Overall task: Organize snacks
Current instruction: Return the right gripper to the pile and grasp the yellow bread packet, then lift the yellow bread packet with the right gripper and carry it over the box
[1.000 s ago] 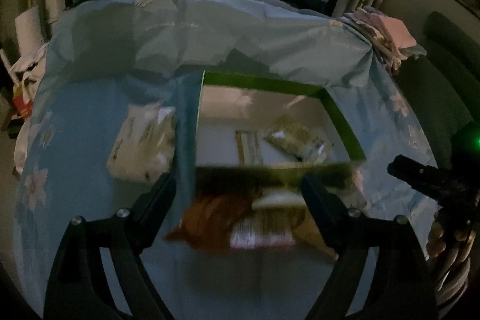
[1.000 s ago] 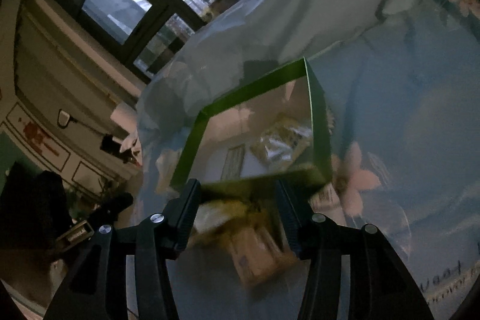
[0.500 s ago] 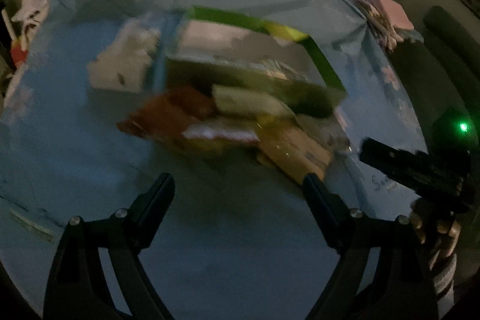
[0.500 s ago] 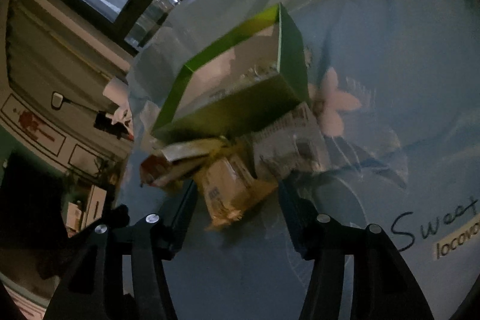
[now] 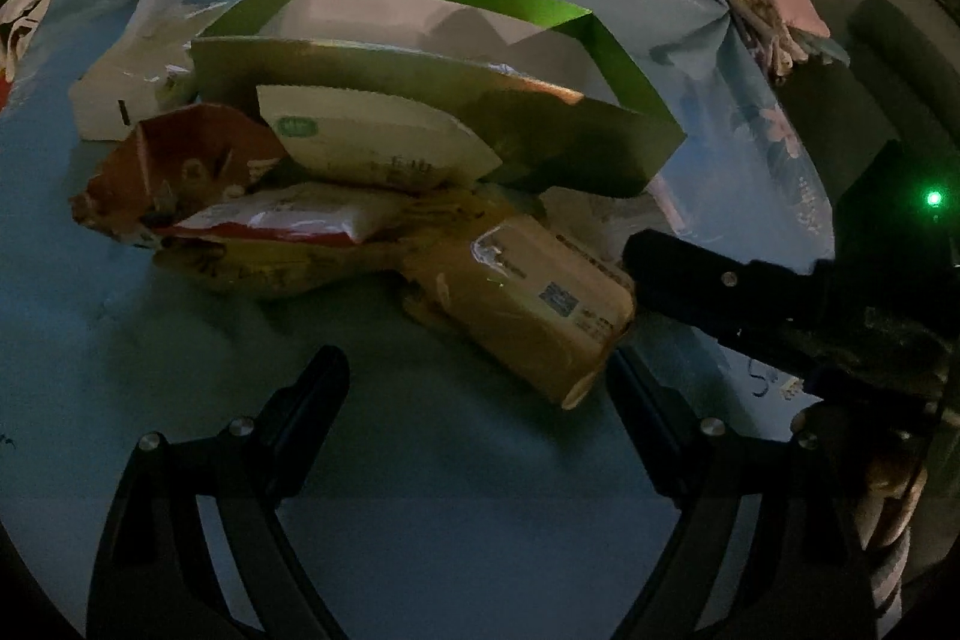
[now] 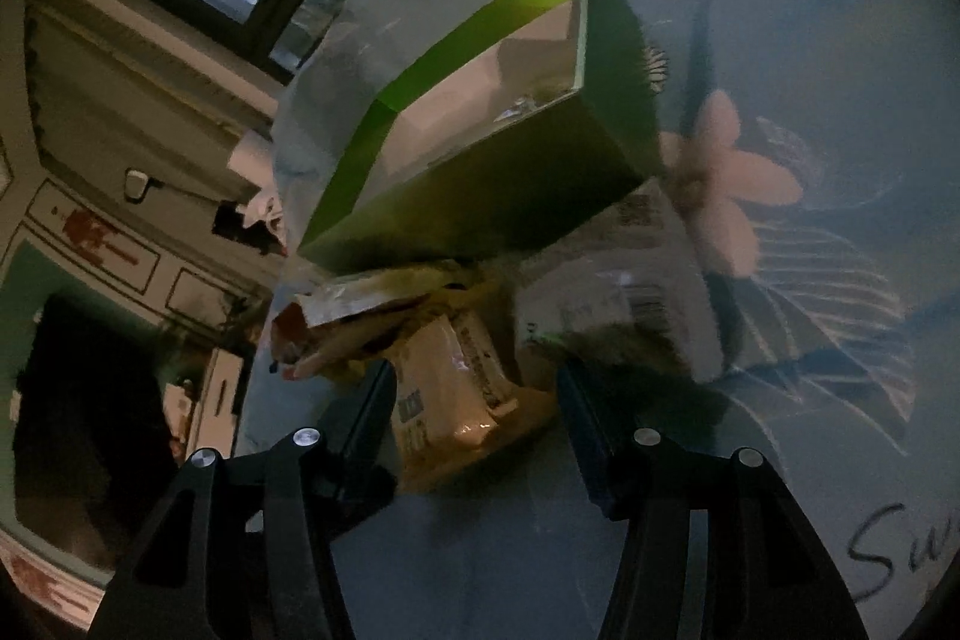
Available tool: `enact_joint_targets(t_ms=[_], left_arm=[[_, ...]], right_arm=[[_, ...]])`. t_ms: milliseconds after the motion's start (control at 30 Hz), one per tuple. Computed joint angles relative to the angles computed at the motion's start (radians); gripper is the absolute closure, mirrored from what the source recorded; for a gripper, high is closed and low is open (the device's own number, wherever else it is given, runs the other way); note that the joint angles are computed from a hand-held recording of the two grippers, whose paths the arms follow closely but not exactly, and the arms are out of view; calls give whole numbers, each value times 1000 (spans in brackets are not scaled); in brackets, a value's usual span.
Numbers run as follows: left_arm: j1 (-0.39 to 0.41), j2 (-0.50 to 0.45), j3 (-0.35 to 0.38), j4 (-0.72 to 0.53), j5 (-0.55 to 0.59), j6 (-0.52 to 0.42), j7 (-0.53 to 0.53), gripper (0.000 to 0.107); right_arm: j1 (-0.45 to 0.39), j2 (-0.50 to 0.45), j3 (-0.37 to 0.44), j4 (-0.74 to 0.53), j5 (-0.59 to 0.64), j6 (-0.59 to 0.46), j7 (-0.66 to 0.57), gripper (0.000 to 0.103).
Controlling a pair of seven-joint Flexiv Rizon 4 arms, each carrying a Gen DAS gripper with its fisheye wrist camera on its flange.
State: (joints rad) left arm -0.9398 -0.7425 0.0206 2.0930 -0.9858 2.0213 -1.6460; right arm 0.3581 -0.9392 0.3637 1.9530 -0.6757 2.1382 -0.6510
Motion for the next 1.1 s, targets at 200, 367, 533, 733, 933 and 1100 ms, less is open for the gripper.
enact_joint_targets(t_ms=[200, 367, 533, 733, 933, 1100], left_arm=[[56, 17, -33, 48, 85, 24, -47, 19], [110, 21, -62, 75, 177, 57, -104, 19], [147, 5, -76, 49, 246, 46, -133, 20], [166, -7, -76, 17, 320, 29, -162, 38], [180, -14, -75, 4, 383, 22, -198, 53], [96, -6, -6, 6, 334, 4, -168, 54]], right_arm=[[-180, -123, 139, -33, -361, 50, 139, 46], [-52, -35, 23, 14, -156, 98, 97, 46], [-32, -49, -1, -25, -213, 52, 158, 46], [-55, -93, 20, -68, -307, 26, 210, 48], [-40, -88, -3, -54, -290, 55, 206, 60], [0, -59, -34, -12, -208, 97, 155, 68]])
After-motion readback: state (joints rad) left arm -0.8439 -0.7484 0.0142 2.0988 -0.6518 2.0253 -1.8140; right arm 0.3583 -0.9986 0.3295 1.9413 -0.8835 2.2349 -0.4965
